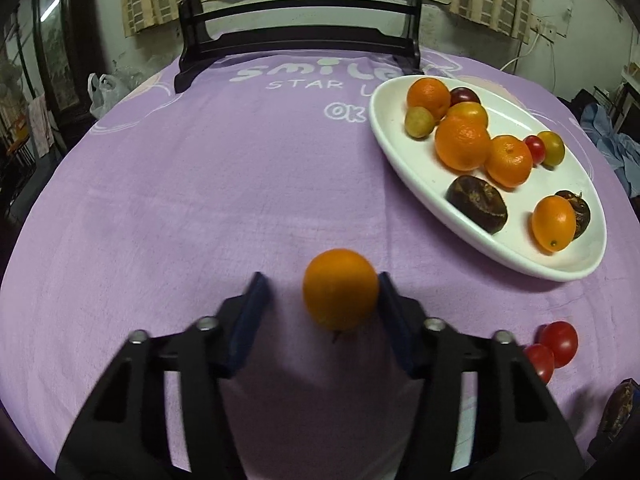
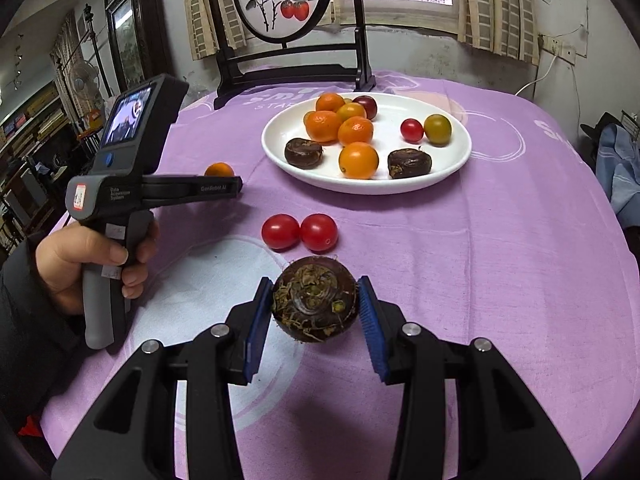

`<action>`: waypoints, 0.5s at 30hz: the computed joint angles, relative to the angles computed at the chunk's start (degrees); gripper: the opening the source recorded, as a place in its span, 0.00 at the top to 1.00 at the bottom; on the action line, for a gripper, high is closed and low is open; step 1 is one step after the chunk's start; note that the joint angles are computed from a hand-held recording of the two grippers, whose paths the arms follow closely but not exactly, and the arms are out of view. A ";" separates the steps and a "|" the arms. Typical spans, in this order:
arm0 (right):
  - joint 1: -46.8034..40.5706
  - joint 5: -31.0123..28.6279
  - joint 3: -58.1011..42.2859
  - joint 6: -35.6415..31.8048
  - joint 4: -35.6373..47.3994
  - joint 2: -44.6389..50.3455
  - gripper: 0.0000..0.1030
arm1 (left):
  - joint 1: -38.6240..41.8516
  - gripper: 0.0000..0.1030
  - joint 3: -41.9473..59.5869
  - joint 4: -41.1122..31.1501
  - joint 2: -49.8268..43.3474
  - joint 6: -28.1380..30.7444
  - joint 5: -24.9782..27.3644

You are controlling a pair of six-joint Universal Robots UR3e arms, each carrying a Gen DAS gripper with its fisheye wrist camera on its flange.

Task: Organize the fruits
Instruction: 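Grasp the second mangosteen with the right tool while the left tool grasps a tangerine, then lower the mangosteen and tangerine onto the white plate and open both tools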

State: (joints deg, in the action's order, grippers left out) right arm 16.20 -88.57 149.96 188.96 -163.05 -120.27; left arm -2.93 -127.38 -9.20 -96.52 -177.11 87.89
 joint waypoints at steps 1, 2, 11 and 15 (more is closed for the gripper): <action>0.21 -0.14 -0.03 -0.01 -0.25 0.41 0.58 | 0.03 0.66 0.08 -0.35 0.30 0.69 -0.80; 0.26 -0.14 0.02 -0.03 -0.26 0.43 0.58 | -0.43 0.66 0.29 -0.84 0.41 0.78 -0.11; -0.07 -0.33 0.48 0.02 -1.19 1.15 0.58 | -2.10 0.66 -6.12 -2.68 10.26 2.61 -0.78; -1.20 0.40 1.27 -0.01 -1.53 0.13 0.58 | -3.10 0.66 -8.19 -6.80 16.89 3.38 -3.41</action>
State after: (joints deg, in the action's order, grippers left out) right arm 15.00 -88.18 151.23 188.95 -164.58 -120.14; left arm -6.03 -135.56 -16.01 -79.62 -173.74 84.48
